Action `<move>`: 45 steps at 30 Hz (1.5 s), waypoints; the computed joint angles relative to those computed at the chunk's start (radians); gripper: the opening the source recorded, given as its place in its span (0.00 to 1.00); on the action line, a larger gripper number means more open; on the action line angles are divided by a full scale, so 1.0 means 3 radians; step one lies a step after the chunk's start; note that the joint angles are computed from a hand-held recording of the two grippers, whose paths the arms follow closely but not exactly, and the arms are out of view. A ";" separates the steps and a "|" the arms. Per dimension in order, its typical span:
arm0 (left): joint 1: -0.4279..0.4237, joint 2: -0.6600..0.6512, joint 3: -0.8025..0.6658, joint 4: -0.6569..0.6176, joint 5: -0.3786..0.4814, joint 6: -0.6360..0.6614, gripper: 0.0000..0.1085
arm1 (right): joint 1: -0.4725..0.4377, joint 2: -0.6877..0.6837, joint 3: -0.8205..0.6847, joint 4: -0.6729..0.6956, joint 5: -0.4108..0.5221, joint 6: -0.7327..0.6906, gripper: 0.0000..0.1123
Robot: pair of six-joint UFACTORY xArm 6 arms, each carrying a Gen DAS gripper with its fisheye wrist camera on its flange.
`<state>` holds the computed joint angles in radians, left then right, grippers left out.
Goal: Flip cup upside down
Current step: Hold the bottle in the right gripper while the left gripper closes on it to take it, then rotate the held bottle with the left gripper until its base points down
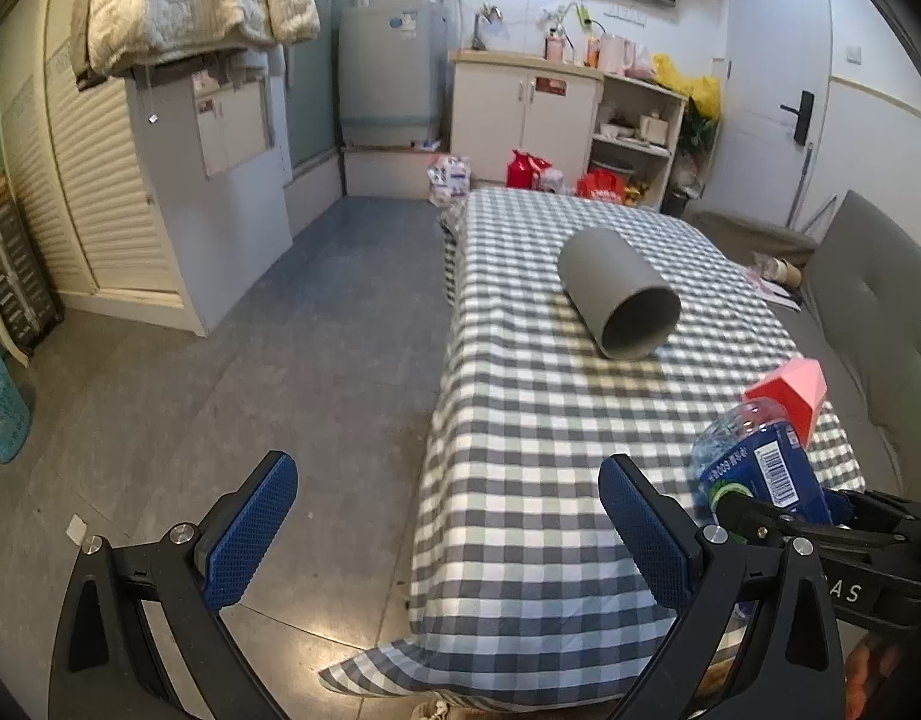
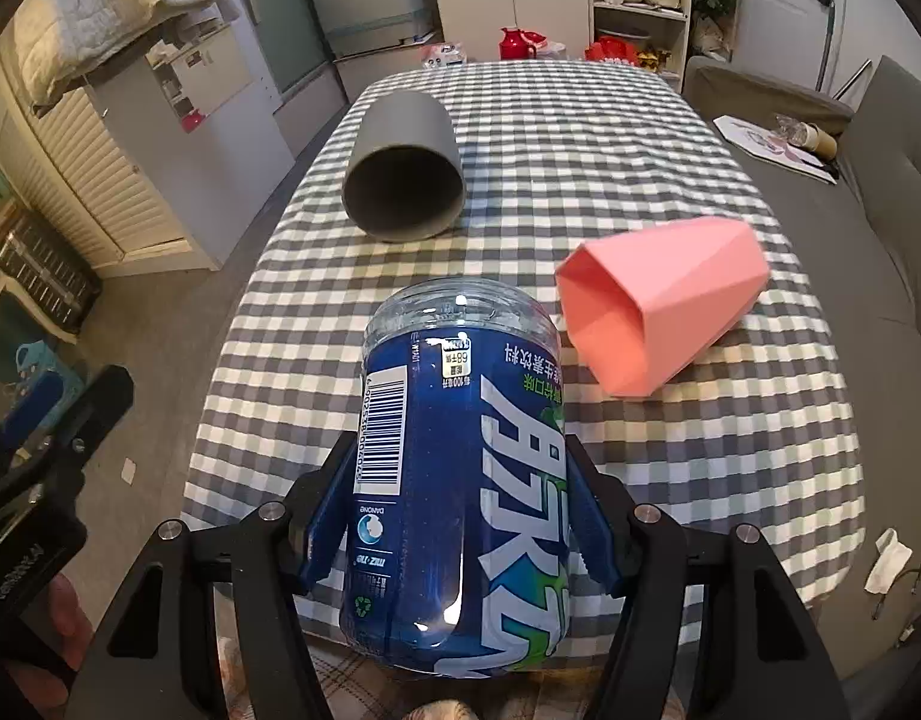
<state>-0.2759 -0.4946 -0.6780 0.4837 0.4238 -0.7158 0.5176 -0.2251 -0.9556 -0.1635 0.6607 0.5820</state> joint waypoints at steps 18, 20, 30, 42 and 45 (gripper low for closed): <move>-0.0332 -0.0009 -0.0153 0.0187 0.0488 -0.0163 0.95 | -0.0135 -0.0488 0.0306 -0.0255 -0.0368 0.0110 0.77; -0.0401 -0.0010 -0.0200 0.0081 0.0530 -0.0125 0.95 | -0.0209 -0.0658 0.0379 -0.0274 -0.0365 0.0053 0.77; -0.0907 0.0581 -0.1019 -0.0670 0.0945 0.0166 0.95 | -0.0721 -0.1302 0.0745 -0.0451 -0.0169 -0.0302 0.77; -0.0888 0.1573 -0.1930 -0.1018 0.1384 0.0462 0.93 | -0.1035 -0.1139 0.0925 -0.0109 -0.0415 -0.0606 0.77; -0.0887 0.1632 -0.1997 -0.1206 0.1448 0.0631 0.93 | -0.1014 -0.1039 0.0902 -0.0054 -0.0471 -0.0649 0.77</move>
<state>-0.5419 -0.0051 -1.2769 0.1220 0.8583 -0.5266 0.2134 -0.5369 -0.6850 -0.1796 0.5194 0.3872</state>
